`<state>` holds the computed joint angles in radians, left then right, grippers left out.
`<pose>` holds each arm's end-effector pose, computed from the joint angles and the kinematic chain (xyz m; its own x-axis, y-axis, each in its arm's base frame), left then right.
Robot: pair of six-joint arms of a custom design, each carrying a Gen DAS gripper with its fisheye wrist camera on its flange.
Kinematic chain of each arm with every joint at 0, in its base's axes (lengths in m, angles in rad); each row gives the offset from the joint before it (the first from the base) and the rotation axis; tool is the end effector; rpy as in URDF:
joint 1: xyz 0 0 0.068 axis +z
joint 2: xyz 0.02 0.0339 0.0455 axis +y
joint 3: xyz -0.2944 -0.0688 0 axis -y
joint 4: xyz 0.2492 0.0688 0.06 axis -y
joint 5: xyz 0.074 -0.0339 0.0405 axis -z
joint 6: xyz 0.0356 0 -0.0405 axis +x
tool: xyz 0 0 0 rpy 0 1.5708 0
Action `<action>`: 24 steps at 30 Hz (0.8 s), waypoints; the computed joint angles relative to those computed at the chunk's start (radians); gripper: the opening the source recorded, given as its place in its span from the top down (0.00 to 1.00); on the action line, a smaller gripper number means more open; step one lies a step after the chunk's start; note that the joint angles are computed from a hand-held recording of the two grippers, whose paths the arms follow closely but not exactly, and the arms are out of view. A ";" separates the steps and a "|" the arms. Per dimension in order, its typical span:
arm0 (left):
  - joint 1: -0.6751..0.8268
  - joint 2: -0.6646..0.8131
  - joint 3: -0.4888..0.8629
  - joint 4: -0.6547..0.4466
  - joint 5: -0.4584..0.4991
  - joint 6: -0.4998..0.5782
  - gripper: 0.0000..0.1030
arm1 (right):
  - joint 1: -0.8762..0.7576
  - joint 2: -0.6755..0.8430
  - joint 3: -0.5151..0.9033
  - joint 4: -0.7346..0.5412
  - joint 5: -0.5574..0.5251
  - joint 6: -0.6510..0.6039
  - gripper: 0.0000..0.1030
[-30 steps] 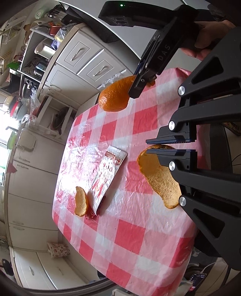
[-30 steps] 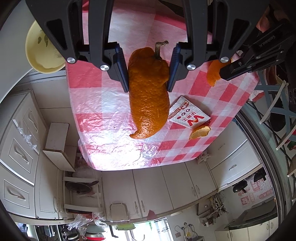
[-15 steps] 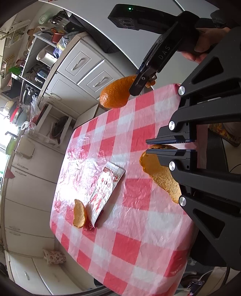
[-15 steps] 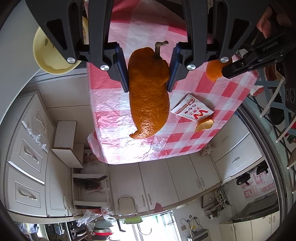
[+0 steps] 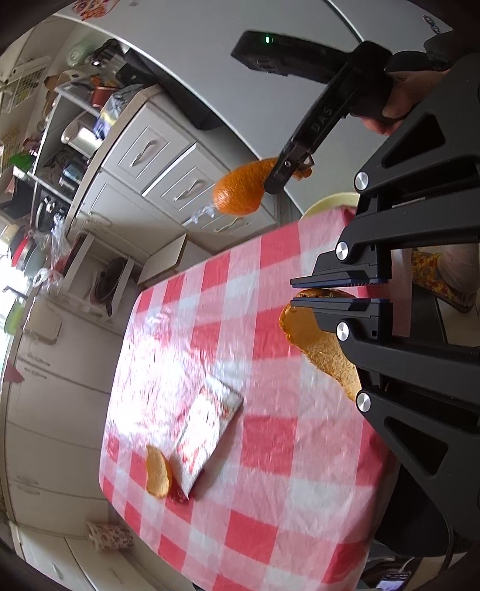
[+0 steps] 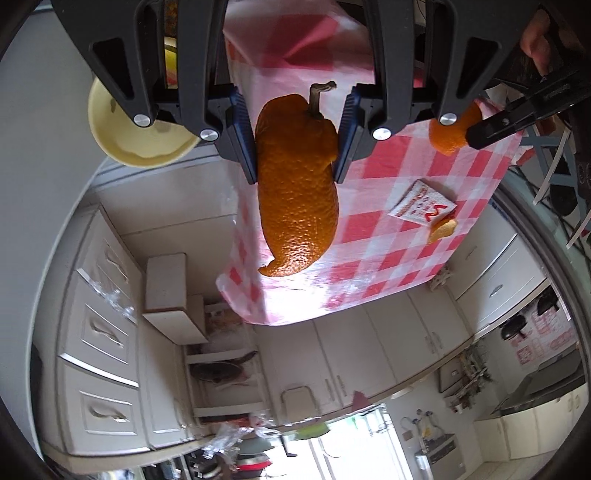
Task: Collect trash
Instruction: 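Carry the peel and orange over the yellow bucket with both tools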
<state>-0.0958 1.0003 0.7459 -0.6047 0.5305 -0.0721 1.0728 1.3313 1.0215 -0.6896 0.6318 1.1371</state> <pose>0.1831 -0.0357 0.2773 -0.7815 0.0127 -0.6238 0.3561 0.8301 -0.4292 0.1433 0.2196 0.2943 -0.6737 0.2939 -0.6780 0.1308 0.9505 0.2820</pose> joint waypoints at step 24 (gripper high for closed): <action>-0.430 0.000 0.087 0.081 -0.189 -0.246 0.96 | -0.133 -0.213 -0.230 -0.121 -0.119 0.291 0.38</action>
